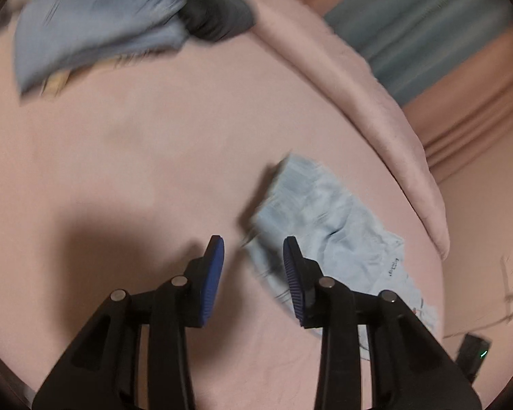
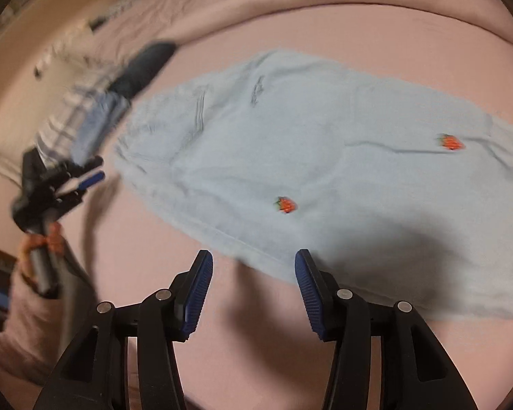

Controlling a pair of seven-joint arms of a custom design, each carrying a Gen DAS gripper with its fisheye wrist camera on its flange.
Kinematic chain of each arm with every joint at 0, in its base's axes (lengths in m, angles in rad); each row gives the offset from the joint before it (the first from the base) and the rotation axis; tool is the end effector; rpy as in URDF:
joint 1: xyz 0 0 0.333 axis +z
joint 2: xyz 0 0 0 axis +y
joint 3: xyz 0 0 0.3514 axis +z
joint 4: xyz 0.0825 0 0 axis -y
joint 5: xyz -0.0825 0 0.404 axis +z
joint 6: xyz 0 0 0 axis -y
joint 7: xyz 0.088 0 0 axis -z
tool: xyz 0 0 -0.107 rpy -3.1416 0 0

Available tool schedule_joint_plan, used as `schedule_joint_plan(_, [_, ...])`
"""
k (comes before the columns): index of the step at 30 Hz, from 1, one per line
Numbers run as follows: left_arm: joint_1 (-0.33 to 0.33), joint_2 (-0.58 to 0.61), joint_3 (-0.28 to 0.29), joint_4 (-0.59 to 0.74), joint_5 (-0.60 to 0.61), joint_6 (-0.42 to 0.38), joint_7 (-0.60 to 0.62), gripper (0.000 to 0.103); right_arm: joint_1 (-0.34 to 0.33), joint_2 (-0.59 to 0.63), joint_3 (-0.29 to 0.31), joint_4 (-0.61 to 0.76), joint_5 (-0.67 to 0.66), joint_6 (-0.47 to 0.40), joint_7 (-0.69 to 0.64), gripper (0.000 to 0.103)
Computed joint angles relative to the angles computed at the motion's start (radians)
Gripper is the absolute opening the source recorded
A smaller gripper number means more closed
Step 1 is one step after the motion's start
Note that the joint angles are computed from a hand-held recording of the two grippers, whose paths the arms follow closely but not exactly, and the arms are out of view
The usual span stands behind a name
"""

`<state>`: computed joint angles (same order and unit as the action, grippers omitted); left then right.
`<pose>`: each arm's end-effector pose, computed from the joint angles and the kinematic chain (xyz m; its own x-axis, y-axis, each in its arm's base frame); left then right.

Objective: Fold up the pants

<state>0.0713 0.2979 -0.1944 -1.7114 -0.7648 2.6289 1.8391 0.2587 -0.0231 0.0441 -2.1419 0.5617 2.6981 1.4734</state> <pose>0.7112 -0.0550 0.5083 -0.0028 -0.8305 0.5569 -0.8038 -0.3294 -0.4953 0.5701 0.1595 0.5004 0.0726 -0.9093 -0.4099 -0.8702 0.1431 -0.4715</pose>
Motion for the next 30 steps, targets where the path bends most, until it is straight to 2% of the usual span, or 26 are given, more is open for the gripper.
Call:
schedule_joint_plan(1, [-0.003,0.002,-0.012,0.013,-0.004,0.0,0.029,0.038,-0.041,-0.029,0.013,-0.031,-0.034,0.045,0.041,0.051])
schedule_joint_plan(2, [-0.002,0.011,-0.036,0.041,-0.027,-0.017,0.081,0.042,-0.073,-0.043,0.015,-0.048,-0.138,0.073,0.137,0.051])
schedule_joint_plan(3, [0.004,0.023,-0.048,0.062,-0.049,-0.039,0.12,0.046,-0.07,-0.054,-0.015,-0.057,-0.291,0.086,0.285,0.051])
schedule_joint_plan(4, [-0.007,0.043,-0.063,0.1,-0.057,-0.071,0.143,0.048,-0.103,-0.066,-0.028,-0.062,-0.436,0.079,0.436,0.051])
schedule_joint_plan(6, [-0.039,0.083,-0.075,0.156,-0.038,-0.115,0.154,0.05,-0.171,-0.087,-0.047,-0.083,-0.629,0.105,0.622,0.051])
schedule_joint_plan(8, [-0.074,0.131,-0.08,0.206,0.005,-0.168,0.146,0.05,-0.242,-0.103,-0.046,-0.107,-0.814,0.121,0.754,0.051])
schedule_joint_plan(9, [-0.095,0.154,-0.069,0.228,0.051,-0.203,0.118,0.05,-0.248,-0.106,-0.06,-0.114,-0.83,0.103,0.758,0.051])
schedule_joint_plan(10, [-0.13,0.17,-0.037,0.234,0.138,-0.227,0.059,0.049,-0.222,-0.104,-0.106,-0.113,-0.777,0.028,0.708,0.051])
schedule_joint_plan(11, [-0.154,0.176,-0.009,0.223,0.216,-0.248,0.014,0.043,-0.227,-0.099,-0.126,-0.128,-0.68,-0.03,0.626,0.05])
schedule_joint_plan(12, [-0.148,0.171,-0.016,0.204,0.224,-0.231,0.029,0.036,-0.198,-0.113,-0.17,-0.157,-0.612,-0.033,0.567,0.047])
schedule_joint_plan(13, [-0.147,0.139,-0.009,0.156,0.187,-0.193,0.101,0.036,-0.191,-0.162,-0.192,-0.216,-0.522,0.02,0.475,0.046])
schedule_joint_plan(14, [-0.115,0.126,-0.037,0.142,0.206,-0.206,0.107,0.036,-0.214,-0.189,-0.179,-0.245,-0.503,0.04,0.452,0.046])
schedule_joint_plan(15, [-0.11,0.114,-0.031,0.137,0.216,-0.231,0.103,0.037,-0.272,-0.225,-0.143,-0.262,-0.554,0.018,0.481,0.047])
schedule_joint_plan(16, [-0.112,0.108,-0.02,0.145,0.235,-0.255,0.083,0.038,-0.295,-0.25,-0.142,-0.277,-0.638,0.027,0.531,0.049])
schedule_joint_plan(18, [-0.126,0.093,-0.001,0.141,0.277,-0.244,0.045,0.05,-0.327,-0.265,-0.147,-0.287,-0.701,0.067,0.555,0.05])
schedule_joint_plan(20, [-0.15,0.113,-0.004,0.187,0.306,-0.208,0.017,0.054,-0.335,-0.237,-0.175,-0.259,-0.702,0.097,0.539,0.05])
schedule_joint_plan(22, [-0.162,0.177,-0.026,0.29,0.302,-0.226,0.001,0.055,-0.315,-0.178,-0.215,-0.208,-0.651,0.139,0.472,0.05])
schedule_joint_plan(24, [-0.19,0.244,-0.033,0.387,0.32,-0.233,-0.037,0.057,-0.285,-0.118,-0.252,-0.143,-0.515,0.117,0.386,0.05])
schedule_joint_plan(25, [-0.212,0.288,-0.032,0.45,0.34,-0.247,-0.068,0.057,-0.26,-0.085,-0.28,-0.109,-0.389,0.113,0.288,0.05])
schedule_joint_plan(26, [-0.216,0.312,-0.039,0.478,0.344,-0.255,-0.075,0.057,-0.263,-0.053,-0.281,-0.07,-0.272,0.099,0.182,0.05])
schedule_joint_plan(27, [-0.226,0.35,-0.047,0.529,0.349,-0.275,-0.089,0.057,-0.25,-0.013,-0.3,-0.028,-0.194,0.079,0.107,0.05])
schedule_joint_plan(30, [-0.237,0.404,-0.06,0.6,0.363,-0.306,-0.09,0.059,-0.295,0.087,-0.268,0.107,-0.079,-0.044,0.024,0.05])
